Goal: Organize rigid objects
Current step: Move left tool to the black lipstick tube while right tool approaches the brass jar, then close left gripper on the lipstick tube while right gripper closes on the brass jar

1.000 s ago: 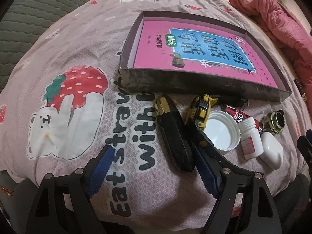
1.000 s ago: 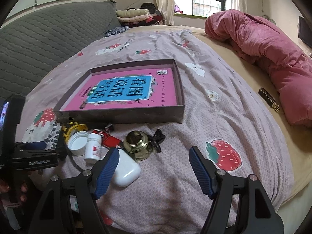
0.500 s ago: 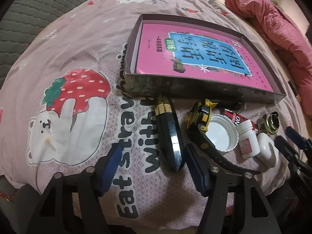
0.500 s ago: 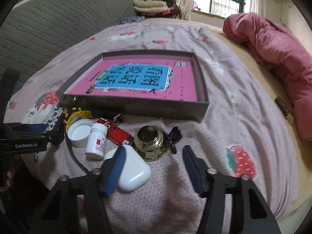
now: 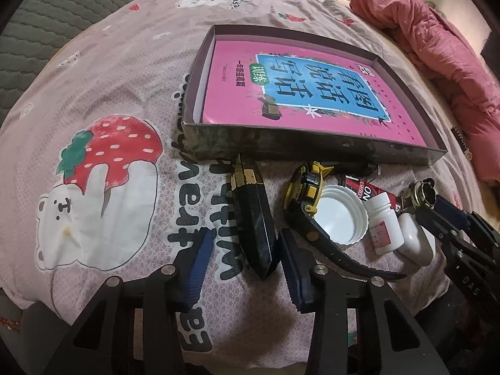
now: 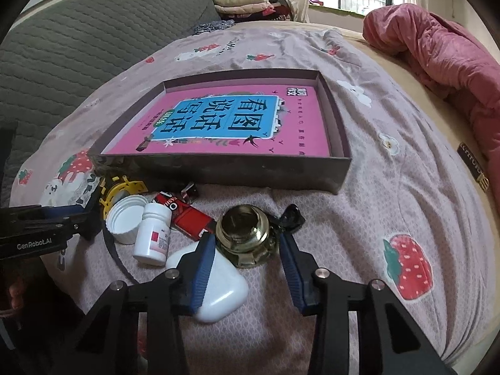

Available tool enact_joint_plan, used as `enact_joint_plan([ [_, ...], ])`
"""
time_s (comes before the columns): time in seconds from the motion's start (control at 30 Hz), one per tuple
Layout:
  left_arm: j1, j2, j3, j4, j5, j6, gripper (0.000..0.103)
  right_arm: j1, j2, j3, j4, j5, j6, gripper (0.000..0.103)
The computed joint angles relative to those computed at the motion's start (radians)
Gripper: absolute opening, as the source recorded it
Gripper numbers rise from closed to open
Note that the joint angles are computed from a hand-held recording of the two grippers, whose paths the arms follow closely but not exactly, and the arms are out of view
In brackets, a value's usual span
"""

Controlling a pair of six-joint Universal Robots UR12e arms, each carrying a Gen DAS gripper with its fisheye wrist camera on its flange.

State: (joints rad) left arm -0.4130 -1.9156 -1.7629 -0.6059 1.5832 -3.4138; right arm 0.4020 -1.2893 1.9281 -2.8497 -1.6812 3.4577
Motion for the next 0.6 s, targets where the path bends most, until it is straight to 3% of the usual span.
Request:
enact_joint_plan([
  [0.4,0.013,-0.011,0.004,0.021,-0.035,-0.021,0.044,-0.008,0.025,-0.021,-0.002,0.017,-0.039,0.038],
  [0.6,0.010,-0.025,0.023,0.012,-0.021,-0.036,0.039,-0.008,0.032,-0.022,-0.023,0.011,-0.056,0.038],
])
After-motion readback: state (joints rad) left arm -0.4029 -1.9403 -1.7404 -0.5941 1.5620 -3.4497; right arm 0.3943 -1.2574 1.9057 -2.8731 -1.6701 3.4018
